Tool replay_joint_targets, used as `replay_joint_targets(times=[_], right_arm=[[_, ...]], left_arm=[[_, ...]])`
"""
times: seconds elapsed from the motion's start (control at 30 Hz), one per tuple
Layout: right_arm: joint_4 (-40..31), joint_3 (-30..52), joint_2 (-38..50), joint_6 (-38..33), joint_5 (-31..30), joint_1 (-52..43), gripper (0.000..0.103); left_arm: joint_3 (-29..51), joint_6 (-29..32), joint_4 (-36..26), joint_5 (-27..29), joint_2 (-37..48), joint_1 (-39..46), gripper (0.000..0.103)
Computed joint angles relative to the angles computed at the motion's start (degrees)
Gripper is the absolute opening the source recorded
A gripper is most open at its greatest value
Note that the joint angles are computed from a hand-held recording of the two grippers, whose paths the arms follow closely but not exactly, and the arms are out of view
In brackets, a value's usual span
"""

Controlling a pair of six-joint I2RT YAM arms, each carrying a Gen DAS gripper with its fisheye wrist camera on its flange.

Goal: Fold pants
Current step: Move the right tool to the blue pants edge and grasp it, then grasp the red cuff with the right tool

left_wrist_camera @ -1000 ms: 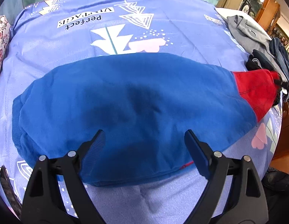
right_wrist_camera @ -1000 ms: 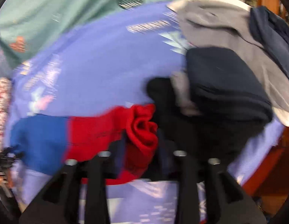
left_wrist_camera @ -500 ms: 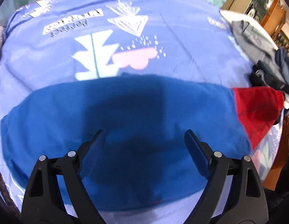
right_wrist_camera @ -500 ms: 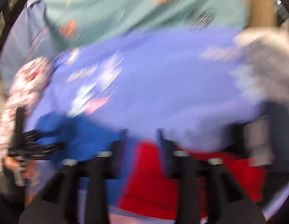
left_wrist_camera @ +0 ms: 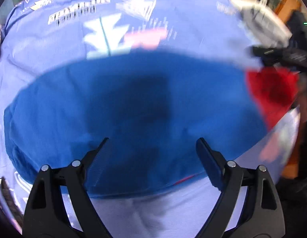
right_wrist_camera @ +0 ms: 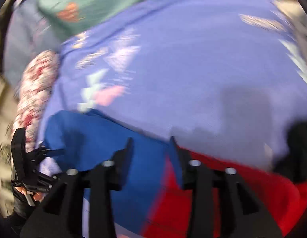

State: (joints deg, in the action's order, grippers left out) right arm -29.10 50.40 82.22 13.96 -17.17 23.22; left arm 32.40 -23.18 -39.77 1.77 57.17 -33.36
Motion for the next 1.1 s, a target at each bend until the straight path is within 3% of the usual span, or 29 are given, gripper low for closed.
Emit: replay_joint_targets(times=[0.13, 0.23, 0.33, 0.47, 0.73, 0.8, 0.83, 0.87, 0.9, 1.0, 1.1], right_arm=[[0.8, 17.6, 19.1, -0.3, -1.4, 8.3, 0.041], [-1.3, 28.4, 30.8, 1.5, -3.1, 11.8, 0.034], [-3.3, 35.1, 38.2, 2.7, -6.8, 12.2, 0.034], [-6.0, 36.7, 39.8, 0.1, -9.2, 12.8, 0.034], [-13.3, 45.5, 44.6, -3.5, -4.8, 16.1, 0.033], [-14.9, 46.7, 45.0, -5.1, -2.0, 17.2, 0.026], [-15.8, 47.2, 45.0, -6.3, 0.6, 18.2, 0.008], [-16.9, 47.6, 45.1, -7.5, 2.3, 19.0, 0.005], [-17.5, 47.8, 45.2, -8.2, 2.8, 19.4, 0.004], [-10.7, 43.2, 40.6, -8.7, 12.2, 21.7, 0.002], [-9.2, 44.9, 41.6, -7.7, 13.7, 21.1, 0.000]], left_arm=[[6.4, 1.0, 2.1, -5.8, 4.7, 1.3, 0.088], [9.5, 2.4, 3.9, -9.2, 9.2, 4.7, 0.088], [10.2, 3.2, 5.6, -7.9, 13.0, 8.5, 0.088], [7.6, 4.5, 5.9, -6.0, 16.5, 11.5, 0.088], [-0.4, 5.0, 6.1, -6.5, 9.6, 10.2, 0.088], [-1.4, 4.8, 5.5, -7.2, 8.5, 9.4, 0.088], [-1.9, 4.7, 5.0, -7.3, 7.6, 9.2, 0.088], [-2.3, 4.7, 4.6, -7.0, 6.7, 9.3, 0.088], [-2.5, 4.3, 4.0, -6.9, 5.7, 9.1, 0.088], [-3.4, 4.6, 2.2, -6.4, 3.1, 9.4, 0.088], [-4.1, 4.8, 1.4, -6.1, 1.5, 9.6, 0.088]])
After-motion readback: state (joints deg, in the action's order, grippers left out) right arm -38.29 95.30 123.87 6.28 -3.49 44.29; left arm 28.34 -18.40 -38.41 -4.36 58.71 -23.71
